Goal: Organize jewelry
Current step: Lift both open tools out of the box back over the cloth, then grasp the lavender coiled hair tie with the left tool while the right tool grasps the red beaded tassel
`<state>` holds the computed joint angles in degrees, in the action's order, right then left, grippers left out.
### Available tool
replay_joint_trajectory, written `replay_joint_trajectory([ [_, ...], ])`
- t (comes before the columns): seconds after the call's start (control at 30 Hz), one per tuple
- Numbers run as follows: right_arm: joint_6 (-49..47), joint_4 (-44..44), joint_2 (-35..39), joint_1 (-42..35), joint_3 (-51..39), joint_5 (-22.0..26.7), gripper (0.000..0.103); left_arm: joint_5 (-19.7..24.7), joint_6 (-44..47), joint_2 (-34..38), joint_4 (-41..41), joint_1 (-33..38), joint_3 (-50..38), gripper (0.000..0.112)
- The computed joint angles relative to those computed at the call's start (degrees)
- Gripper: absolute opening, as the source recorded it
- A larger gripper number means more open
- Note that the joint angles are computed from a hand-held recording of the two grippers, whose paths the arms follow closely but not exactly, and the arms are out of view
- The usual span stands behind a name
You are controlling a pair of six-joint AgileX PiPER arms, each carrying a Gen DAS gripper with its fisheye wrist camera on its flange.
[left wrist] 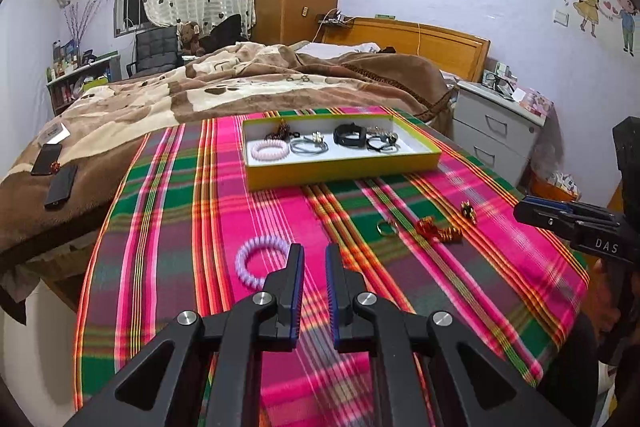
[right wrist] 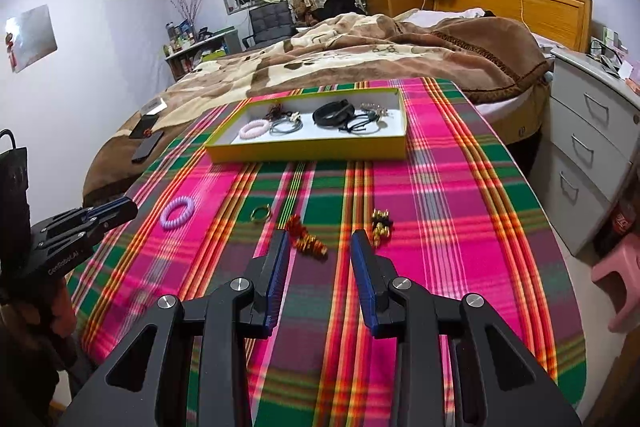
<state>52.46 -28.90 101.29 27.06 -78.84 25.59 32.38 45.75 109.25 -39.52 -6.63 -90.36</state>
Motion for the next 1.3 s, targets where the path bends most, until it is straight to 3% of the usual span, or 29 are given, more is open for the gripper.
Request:
replay_joint_trajectory([
  [0.27, 1.32, -0.62, -0.71, 1.43, 2.43, -0.6, 0.032, -1.1, 0.71, -1.51, 0.34, 0.83, 3.63, 0.01],
  [0.43, -0.98, 0.95, 0.38, 1.46, 1.18, -0.31, 0.032, -0.7, -0.59, -0.45, 1.05, 1.23, 2.22, 0.01],
  [0.57, -3.03, 2.1, 1.89, 1.41, -0.4, 0.1, 0.033, -0.07, -2.02, 1.2, 1.89, 1.65, 0.22, 0.02],
  [0.8, -11.1, 7.18, 6.31, 0.13, -5.23, 1.28, 0.033, 1.39, -7.39, 5.3, 6.9, 1.83, -5.85, 0.02],
  [1.3, -31.5, 19.74, 16.41, -3.24, -18.79, 9.13, 0.034, 18.38, -24.64, 22.58, 20.67, 1.31, -34.09, 0.024],
])
